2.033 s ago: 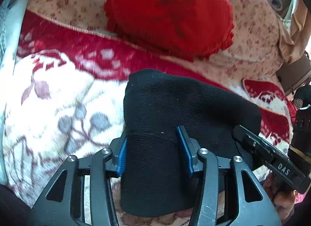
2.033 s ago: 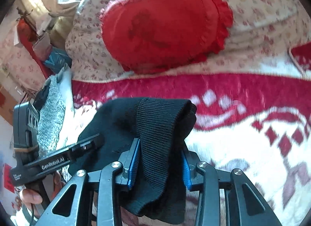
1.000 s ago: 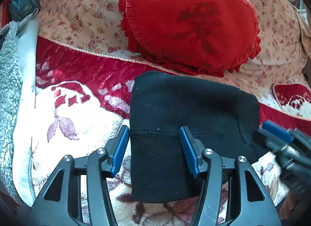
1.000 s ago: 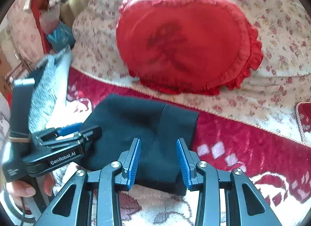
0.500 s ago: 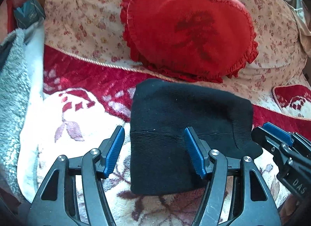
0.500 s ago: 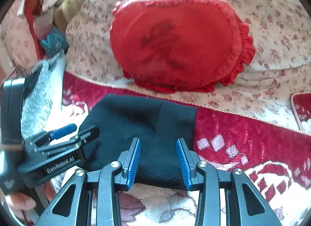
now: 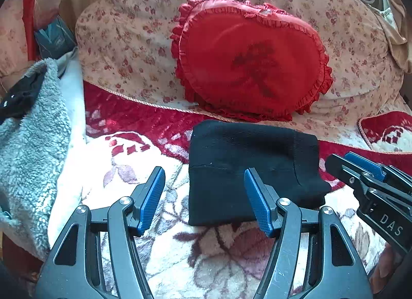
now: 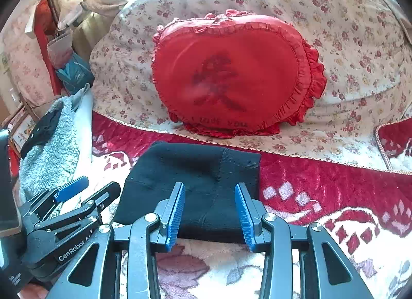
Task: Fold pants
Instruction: 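Release the pants bundle and pull both grippers back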
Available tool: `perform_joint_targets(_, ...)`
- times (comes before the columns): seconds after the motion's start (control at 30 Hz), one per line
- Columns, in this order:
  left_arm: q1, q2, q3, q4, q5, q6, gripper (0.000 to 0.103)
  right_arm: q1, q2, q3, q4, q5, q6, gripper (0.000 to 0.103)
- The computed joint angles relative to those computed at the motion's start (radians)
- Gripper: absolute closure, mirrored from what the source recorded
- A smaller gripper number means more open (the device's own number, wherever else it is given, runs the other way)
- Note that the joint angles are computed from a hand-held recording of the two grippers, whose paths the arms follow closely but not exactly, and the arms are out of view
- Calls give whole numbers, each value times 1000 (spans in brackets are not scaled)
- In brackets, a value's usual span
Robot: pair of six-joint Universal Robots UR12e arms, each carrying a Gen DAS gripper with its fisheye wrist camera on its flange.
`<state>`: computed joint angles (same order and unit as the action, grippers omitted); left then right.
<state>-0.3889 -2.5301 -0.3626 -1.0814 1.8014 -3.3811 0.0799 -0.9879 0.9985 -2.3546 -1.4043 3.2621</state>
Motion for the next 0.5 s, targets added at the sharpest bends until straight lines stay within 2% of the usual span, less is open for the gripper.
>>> perform_joint_targets(0.23, -1, 61, -109, 67, 7, -1, 39, 8, -20, 23, -11, -1, 5, 63)
perform_joint_targets(0.5, -4, 97, -175, 110, 14, 2, 39, 14, -30, 34, -21, -4, 4, 62)
